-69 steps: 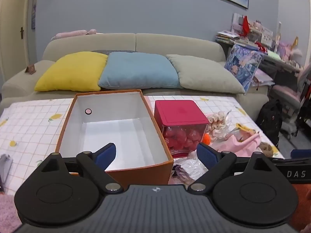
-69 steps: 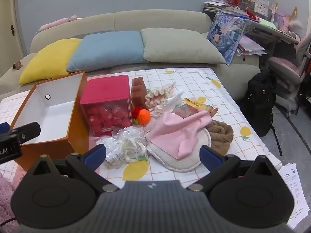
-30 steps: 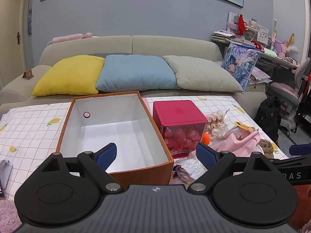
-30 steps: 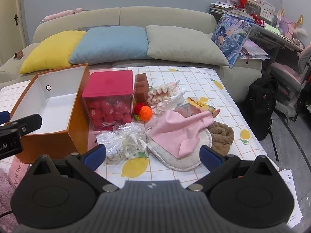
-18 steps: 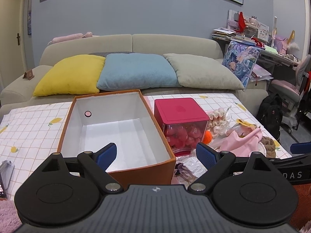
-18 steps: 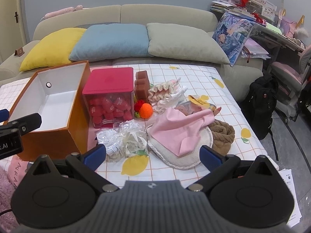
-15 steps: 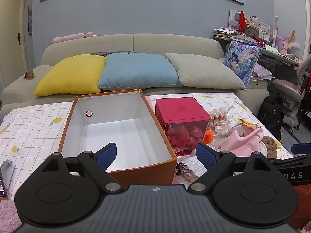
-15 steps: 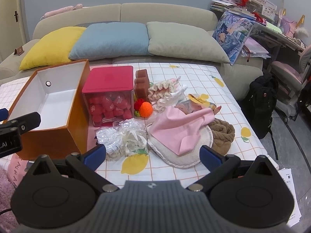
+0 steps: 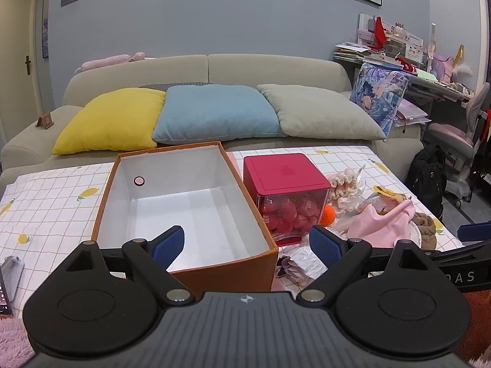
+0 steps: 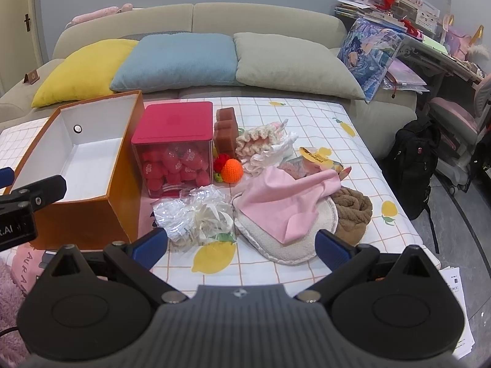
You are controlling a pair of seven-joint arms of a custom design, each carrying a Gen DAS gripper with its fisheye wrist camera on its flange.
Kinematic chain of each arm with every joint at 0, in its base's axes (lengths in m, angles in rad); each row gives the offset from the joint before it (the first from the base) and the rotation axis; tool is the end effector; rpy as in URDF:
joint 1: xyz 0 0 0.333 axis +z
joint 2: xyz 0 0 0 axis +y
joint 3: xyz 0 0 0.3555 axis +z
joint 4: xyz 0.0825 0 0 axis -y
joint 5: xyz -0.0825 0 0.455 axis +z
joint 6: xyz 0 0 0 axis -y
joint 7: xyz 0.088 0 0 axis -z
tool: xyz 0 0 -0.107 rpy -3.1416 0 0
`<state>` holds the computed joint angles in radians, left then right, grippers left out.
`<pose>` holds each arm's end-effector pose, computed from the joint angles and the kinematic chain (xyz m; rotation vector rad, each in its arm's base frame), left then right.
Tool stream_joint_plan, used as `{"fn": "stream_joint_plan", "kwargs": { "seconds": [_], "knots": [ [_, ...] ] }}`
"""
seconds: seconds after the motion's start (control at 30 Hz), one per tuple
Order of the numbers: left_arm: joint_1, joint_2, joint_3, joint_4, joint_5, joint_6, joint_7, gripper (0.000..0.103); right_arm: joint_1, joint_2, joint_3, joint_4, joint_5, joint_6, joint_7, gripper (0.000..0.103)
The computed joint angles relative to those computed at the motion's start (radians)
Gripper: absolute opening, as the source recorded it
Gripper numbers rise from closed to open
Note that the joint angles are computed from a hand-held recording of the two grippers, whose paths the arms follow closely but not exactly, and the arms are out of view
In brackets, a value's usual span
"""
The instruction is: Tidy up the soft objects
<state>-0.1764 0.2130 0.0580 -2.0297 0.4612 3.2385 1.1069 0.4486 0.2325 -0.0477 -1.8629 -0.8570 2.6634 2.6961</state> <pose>0.6841 -0.1277 0.4517 -1.5272 1.7662 -0.9639 0.6572 0.3047 0.4519 -1.7279 1.8278 -0.8103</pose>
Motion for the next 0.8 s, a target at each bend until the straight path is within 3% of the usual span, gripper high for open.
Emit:
{"fn": "stream_joint_plan", "kwargs": {
  "seconds": [0.13, 0.47, 0.8],
  "knots": [
    [0.006, -0.003, -0.008, -0.003, -0.002, -0.001, 0.003, 0.103, 0.001, 0.001, 0.001, 0.001, 0.003, -0.002, -0.008, 0.100],
    [0.093, -0.004, -0.105, -0.008, -0.043, -0.008, 0.053, 0.103, 0.000, 0.002, 0.003, 0.001, 0.027, -0.009, -0.029, 0.100],
    [0.123, -0.002, -0.141, -0.011, -0.072, -0.012, 0.087, 0.103, 0.001, 0.003, 0.002, 0.001, 0.032, -0.009, -0.034, 0.100]
  ]
}}
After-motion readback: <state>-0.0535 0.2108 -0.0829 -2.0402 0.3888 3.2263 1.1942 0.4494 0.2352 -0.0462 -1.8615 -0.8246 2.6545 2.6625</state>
